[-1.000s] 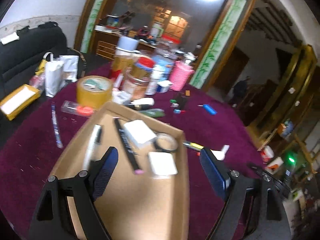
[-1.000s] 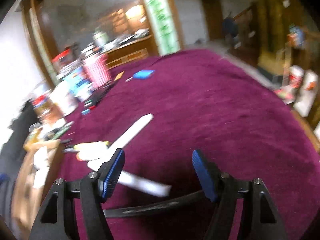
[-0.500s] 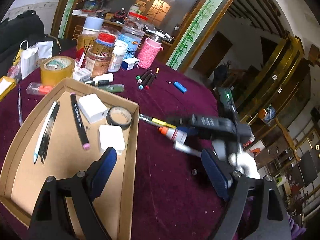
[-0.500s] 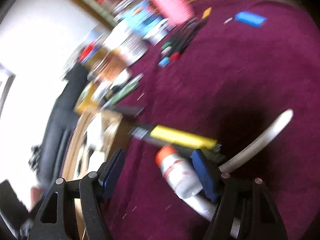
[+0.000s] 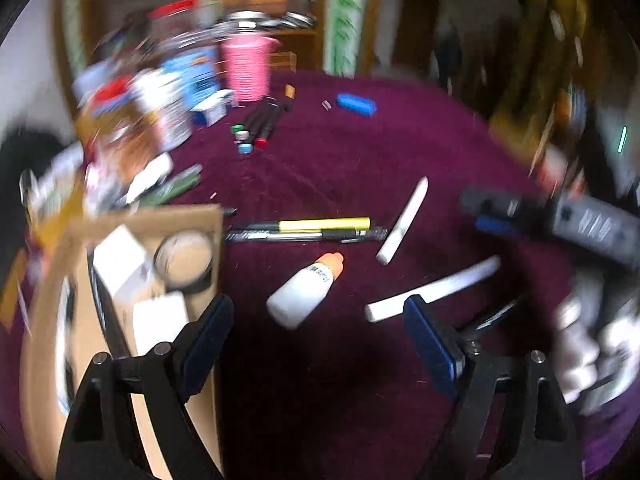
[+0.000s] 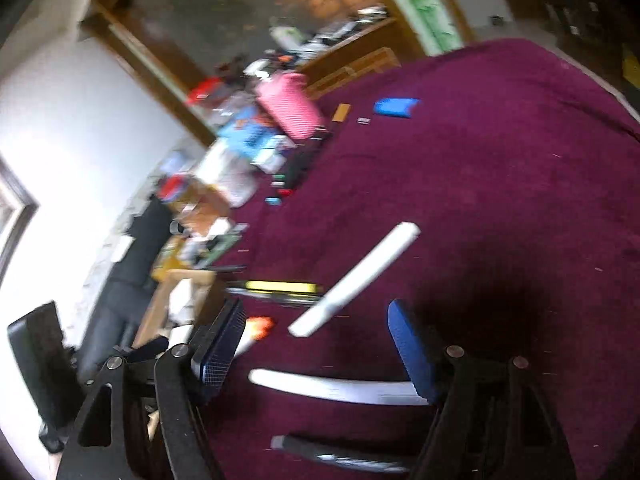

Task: Organize rigid objects
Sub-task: 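Grasp the white glue bottle with orange cap using the left gripper while the right gripper approaches the white marker, then lift the glue bottle with the left gripper while the right gripper grasps the white marker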

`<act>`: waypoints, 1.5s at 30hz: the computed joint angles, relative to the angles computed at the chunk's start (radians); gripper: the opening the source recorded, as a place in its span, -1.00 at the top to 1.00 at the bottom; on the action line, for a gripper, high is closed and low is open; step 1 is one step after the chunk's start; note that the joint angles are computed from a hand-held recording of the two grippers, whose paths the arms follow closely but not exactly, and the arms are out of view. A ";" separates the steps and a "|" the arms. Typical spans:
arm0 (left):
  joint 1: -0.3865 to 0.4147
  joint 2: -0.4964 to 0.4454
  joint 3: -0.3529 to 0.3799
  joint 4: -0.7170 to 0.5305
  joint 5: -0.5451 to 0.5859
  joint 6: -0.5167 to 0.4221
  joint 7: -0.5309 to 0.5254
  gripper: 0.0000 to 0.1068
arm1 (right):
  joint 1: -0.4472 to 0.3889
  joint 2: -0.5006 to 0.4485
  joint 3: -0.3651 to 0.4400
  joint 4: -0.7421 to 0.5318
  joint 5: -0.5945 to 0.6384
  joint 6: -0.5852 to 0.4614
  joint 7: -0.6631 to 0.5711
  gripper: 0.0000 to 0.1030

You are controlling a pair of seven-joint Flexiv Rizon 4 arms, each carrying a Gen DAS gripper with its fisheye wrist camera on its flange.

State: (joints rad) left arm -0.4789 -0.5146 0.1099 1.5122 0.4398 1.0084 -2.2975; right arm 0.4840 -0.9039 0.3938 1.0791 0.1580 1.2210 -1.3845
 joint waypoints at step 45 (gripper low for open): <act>-0.019 0.326 0.077 0.539 -0.059 0.499 -0.222 0.51 | 0.108 -0.049 -0.101 -0.146 -0.205 -0.353 -0.001 -0.51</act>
